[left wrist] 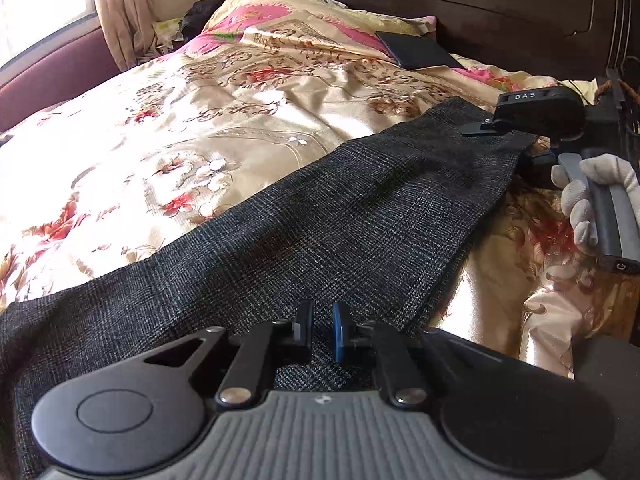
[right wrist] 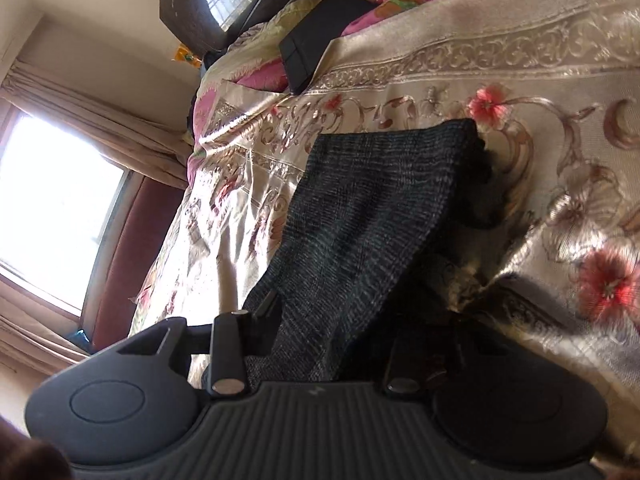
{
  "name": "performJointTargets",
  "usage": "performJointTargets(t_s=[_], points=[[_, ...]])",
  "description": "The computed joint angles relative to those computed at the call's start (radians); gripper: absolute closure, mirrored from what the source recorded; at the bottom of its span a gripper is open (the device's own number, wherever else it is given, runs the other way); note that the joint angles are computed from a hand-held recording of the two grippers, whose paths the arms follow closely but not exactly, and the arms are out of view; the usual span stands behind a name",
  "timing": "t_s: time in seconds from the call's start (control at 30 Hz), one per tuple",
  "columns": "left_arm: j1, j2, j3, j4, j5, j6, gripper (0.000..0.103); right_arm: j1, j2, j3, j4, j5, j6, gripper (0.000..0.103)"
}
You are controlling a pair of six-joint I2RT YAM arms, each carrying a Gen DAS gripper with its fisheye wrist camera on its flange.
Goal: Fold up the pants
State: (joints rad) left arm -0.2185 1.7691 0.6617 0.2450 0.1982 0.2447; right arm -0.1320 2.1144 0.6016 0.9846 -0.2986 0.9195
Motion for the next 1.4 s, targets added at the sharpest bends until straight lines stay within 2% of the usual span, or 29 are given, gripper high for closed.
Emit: performJointTargets(t_s=[0.07, 0.1, 0.13, 0.2, 0.3, 0.4, 0.57, 0.67, 0.77, 0.93, 1.0, 1.17, 1.23, 1.33, 1.4], points=[[-0.01, 0.043, 0.019, 0.0, -0.014, 0.003, 0.076, -0.004, -0.023, -0.011, -0.019, -0.004, 0.001, 0.093], [-0.021, 0.067, 0.02, 0.019, -0.033, 0.005, 0.076, -0.01, -0.039, -0.021, -0.02, -0.013, 0.027, 0.094], [-0.026, 0.07, 0.009, 0.045, -0.038, 0.003, 0.076, -0.02, -0.052, -0.046, 0.029, -0.032, 0.06, 0.094], [-0.022, 0.051, -0.009, 0.056, -0.025, -0.003, 0.076, -0.017, -0.125, -0.086, 0.059, -0.048, 0.061, 0.094], [0.024, 0.01, -0.037, 0.043, 0.038, -0.014, 0.073, 0.053, -0.33, -0.091, -0.097, -0.012, -0.038, 0.094], [0.09, -0.047, -0.099, 0.073, 0.046, -0.016, 0.072, 0.157, -0.469, -0.039, -0.235, 0.024, -0.09, 0.094], [0.315, -0.179, -0.182, 0.038, 0.158, 0.021, 0.071, 0.418, -0.502, 0.141, -0.431, 0.113, -0.179, 0.094], [0.518, -0.25, -0.213, -0.014, 0.236, 0.098, 0.07, 0.609, -0.422, 0.295, -0.551, 0.199, -0.275, 0.094], [0.742, -0.263, -0.209, -0.061, 0.318, 0.157, 0.068, 0.766, -0.271, 0.478, -0.631, 0.221, -0.305, 0.094], [1.047, -0.206, -0.195, -0.036, 0.389, 0.245, 0.068, 0.977, 0.011, 0.861, -0.812, 0.276, -0.379, 0.094], [1.129, -0.158, -0.16, -0.061, 0.422, 0.256, 0.068, 1.04, 0.122, 1.023, -0.901, 0.298, -0.416, 0.094], [1.249, -0.062, -0.089, -0.097, 0.465, 0.251, 0.068, 1.16, 0.391, 1.465, -1.178, 0.385, -0.558, 0.094], [1.271, -0.036, -0.069, -0.103, 0.472, 0.243, 0.068, 1.197, 0.465, 1.583, -1.25, 0.449, -0.632, 0.094], [1.308, -0.004, -0.03, -0.148, 0.497, 0.226, 0.068, 1.228, 0.556, 1.74, -1.366, 0.483, -0.702, 0.092], [1.317, 0.012, -0.015, -0.154, 0.505, 0.214, 0.067, 1.243, 0.583, 1.772, -1.385, 0.513, -0.767, 0.09]])
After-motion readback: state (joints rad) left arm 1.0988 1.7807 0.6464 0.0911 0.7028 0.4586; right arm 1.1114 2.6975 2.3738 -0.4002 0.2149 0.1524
